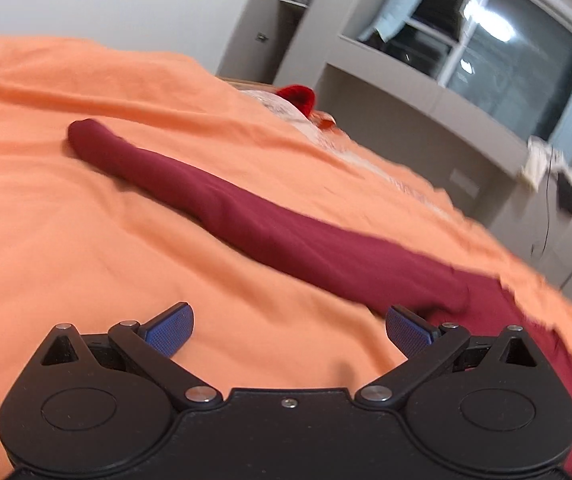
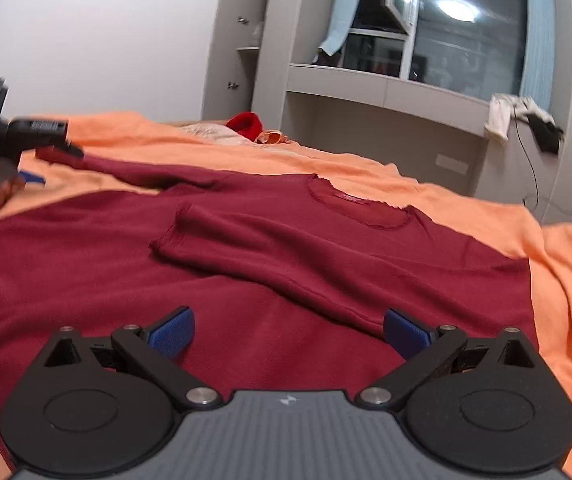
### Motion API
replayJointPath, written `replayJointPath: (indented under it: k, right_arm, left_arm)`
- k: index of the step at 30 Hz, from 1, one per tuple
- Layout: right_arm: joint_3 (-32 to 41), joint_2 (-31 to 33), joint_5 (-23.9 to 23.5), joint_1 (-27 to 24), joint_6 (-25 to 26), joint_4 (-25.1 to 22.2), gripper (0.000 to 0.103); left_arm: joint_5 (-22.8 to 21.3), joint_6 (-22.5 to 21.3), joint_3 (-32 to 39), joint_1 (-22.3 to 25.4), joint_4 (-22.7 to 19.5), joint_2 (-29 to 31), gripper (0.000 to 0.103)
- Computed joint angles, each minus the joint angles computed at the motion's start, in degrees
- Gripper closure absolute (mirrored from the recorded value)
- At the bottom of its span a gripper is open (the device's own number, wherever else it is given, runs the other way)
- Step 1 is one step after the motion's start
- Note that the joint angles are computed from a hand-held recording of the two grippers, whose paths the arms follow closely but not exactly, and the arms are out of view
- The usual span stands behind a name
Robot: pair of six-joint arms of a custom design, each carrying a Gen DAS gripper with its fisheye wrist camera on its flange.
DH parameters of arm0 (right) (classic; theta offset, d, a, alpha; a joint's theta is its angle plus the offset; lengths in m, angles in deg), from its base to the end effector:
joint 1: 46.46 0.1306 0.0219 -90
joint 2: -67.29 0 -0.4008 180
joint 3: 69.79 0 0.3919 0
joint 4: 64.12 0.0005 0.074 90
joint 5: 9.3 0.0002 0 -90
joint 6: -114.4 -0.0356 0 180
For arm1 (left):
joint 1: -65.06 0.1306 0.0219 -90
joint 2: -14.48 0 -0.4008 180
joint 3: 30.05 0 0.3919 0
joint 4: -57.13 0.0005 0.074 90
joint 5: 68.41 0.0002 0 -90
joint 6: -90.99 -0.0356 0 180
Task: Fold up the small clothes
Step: 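Move the left tool to the other sleeve cuff and grasp it, then lift the sleeve with the left tool and fold it across the shirt body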
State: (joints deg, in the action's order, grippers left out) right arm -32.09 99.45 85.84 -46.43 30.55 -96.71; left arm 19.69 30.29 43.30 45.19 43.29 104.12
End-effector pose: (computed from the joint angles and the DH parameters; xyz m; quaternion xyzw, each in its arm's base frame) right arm 0.1701 -0.0036 0.3318 -0.0225 0.8520 -0.0660 0.5188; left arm 0.4613 -0.1660 0.3663 -0.0795 0.8629 -0.1945 0.4597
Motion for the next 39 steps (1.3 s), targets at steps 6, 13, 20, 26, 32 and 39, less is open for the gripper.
replayJointPath:
  k: [6,13,20,26,32,39]
  right_arm:
    - [-0.5,-0.8,-2.0,-1.1,-0.4,-0.5,0.0]
    - [-0.4,-0.1,-6.9,-5.3,-1.5,-1.7,0.0]
    - [-0.3,2.3,-12.3,-9.0,-2.6,-1.8,0.0]
    - [-0.2,2.9,-14.4,-10.2,-3.9,-2.3,0.0]
    - [-0.2,2.6,-13.6,-9.4,-4.5,-2.5,0.0]
    - [-0.2,2.4,-13.5,-9.4,-4.3,-2.7,0.0]
  left_arm:
    - [6.9,6.0,1.9,5.2,4.4,3.8,0.001]
    - [8.5,15.7,5.4,8.4,9.2,9.2,0.001]
    - [2.9,20.5,7.1,9.2,14.8,12.7,0.001]
    - [-3.3,20.5,6.6,8.4,14.0,11.7,0.018]
    - [-6.5,20.7,5.4,8.2,14.8,10.1,0.043]
    - [-10.7,11.9,4.6,6.0,15.4,7.5,0.094]
